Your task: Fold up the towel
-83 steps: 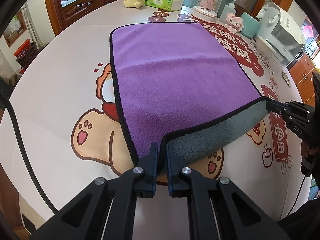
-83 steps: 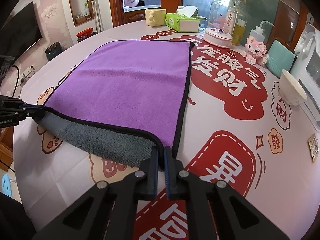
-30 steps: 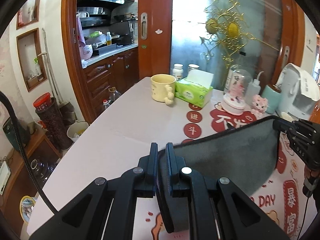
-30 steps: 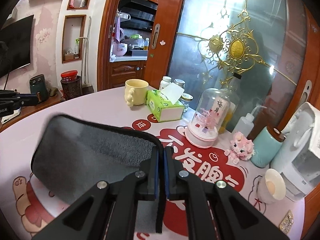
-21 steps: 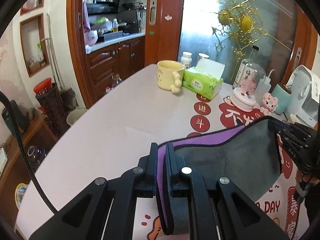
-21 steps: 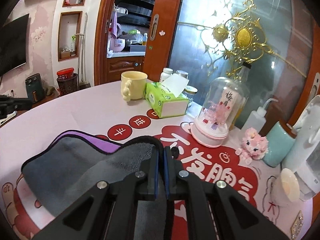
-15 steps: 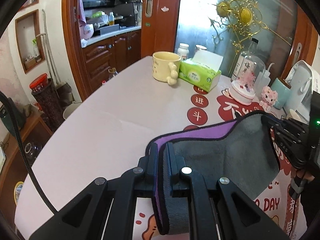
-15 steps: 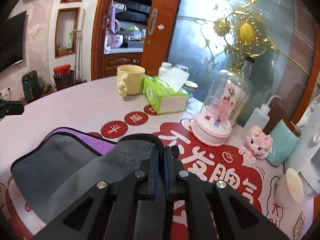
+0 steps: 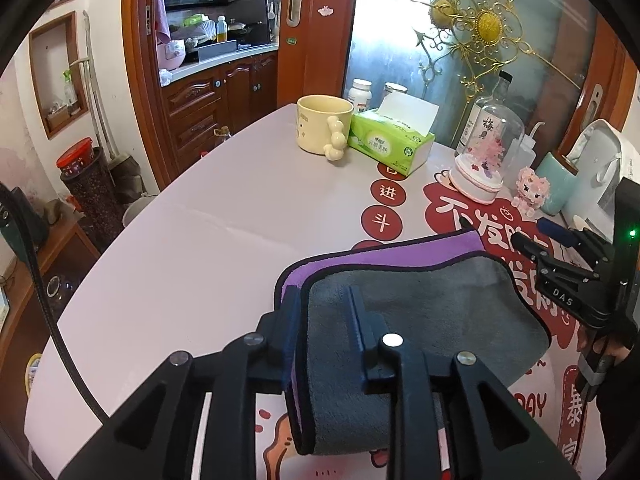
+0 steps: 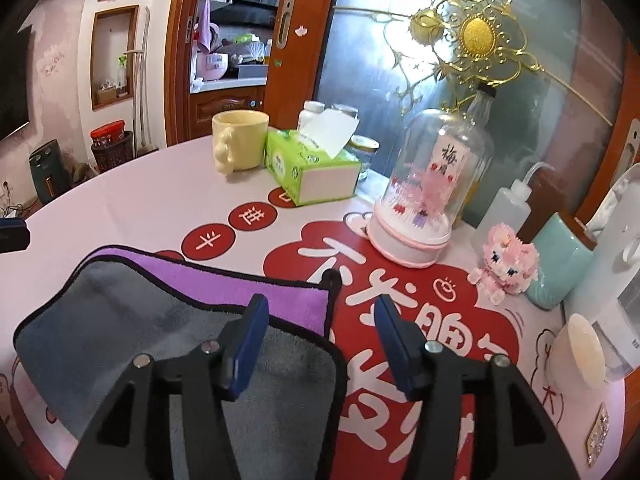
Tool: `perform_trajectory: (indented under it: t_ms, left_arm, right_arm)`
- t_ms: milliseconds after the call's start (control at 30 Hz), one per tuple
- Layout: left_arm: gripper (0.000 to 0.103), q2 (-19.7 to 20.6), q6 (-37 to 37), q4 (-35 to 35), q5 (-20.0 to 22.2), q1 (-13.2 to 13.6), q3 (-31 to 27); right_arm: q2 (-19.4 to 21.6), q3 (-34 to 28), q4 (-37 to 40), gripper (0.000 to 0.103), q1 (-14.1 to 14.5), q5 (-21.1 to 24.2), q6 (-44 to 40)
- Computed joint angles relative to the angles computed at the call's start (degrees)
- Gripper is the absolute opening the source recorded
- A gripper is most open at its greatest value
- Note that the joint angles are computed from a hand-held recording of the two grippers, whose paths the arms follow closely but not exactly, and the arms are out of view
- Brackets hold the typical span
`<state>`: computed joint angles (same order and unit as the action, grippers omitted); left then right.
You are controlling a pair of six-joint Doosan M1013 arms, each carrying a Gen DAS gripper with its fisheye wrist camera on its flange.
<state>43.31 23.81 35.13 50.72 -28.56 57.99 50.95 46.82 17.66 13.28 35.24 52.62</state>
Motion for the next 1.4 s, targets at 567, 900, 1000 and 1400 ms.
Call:
perform_trajectory:
  t_ms: [567, 900, 1000, 1400]
  left_arm:
    - [0.053, -8.7, -6.9, 7.2, -0.2, -4.1, 8.7]
    - [0.063, -17.5, -7.8, 8.4, -5.9, -7.7, 20.3]
    - [0.082, -20.2, -6.5, 6.8, -9.0, -8.5, 23.8]
    - [0.085, -25.4, 1.4, -1.5, -10.8, -14.5, 32.0]
  right_arm:
    - [-13.6, 17.0, -0.8, 0.073, -1.5, -7.9, 8.7]
    - [-26.6, 34.9, -18.2, 0.082, -0.5, -13.4, 32.0]
    - [-31.1, 41.0, -26.8, 0.087, 0.3, -13.5, 43.6]
    - [-42.2, 55.9, -36.5, 0.095, 3.6, -4.3, 65.4]
